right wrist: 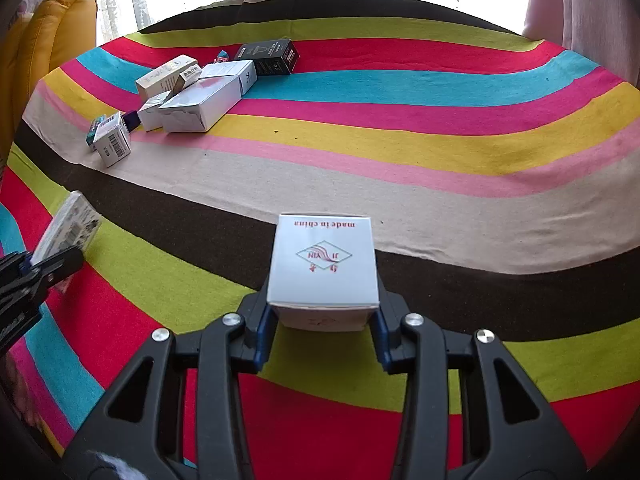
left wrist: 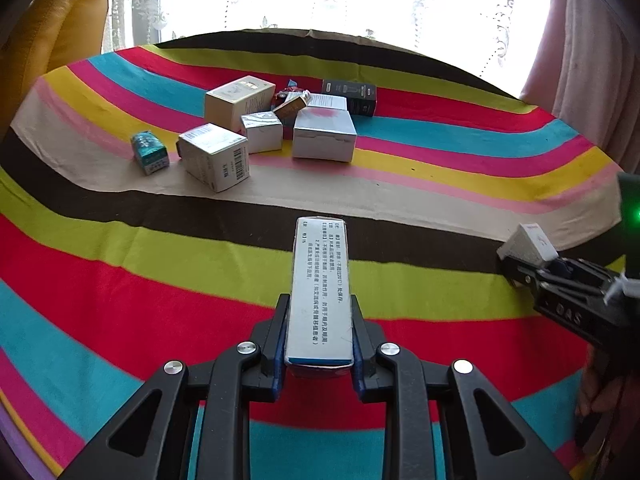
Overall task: Organize rigid objects
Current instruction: 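Lift both held boxes and carry them toward the white storage box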
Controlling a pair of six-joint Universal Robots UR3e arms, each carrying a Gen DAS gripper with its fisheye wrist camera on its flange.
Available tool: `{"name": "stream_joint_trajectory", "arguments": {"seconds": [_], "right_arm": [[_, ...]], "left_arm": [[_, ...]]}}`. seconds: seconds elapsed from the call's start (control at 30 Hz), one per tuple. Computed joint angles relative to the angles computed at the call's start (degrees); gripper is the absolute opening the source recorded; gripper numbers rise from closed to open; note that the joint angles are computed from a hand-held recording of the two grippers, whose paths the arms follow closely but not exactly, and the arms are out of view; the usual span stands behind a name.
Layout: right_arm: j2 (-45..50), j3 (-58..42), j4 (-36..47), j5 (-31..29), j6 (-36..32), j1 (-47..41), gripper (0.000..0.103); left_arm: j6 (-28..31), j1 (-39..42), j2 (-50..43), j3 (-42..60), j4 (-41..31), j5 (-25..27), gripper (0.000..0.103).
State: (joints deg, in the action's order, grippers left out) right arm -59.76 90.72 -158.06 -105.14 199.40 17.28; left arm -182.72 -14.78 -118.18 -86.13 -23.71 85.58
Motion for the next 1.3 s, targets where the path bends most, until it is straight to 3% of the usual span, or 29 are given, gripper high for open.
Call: {"name": "stream_joint_trajectory", "arguments": {"seconds": [0.63,0.87,1.3], "right_arm": [[-4.72,6.79,-1.29,-1.72,1.80,2.81,0.044],[-7.18,9.03,-0.31,-1.99,4.42,5.59,0.044],[-6.19,2.55,3.93,-1.67,4.42,12.96,0.044]], "left_arm": [[4.70,-0.54,10.07,-14.49,3.69,-5.04,0.026],[5.67,2.94,16.93,-21.82,5.58,-9.60,0.026],[8.20,12.30,30.87,-32.76,3.86,-17.51,0.026]]}}
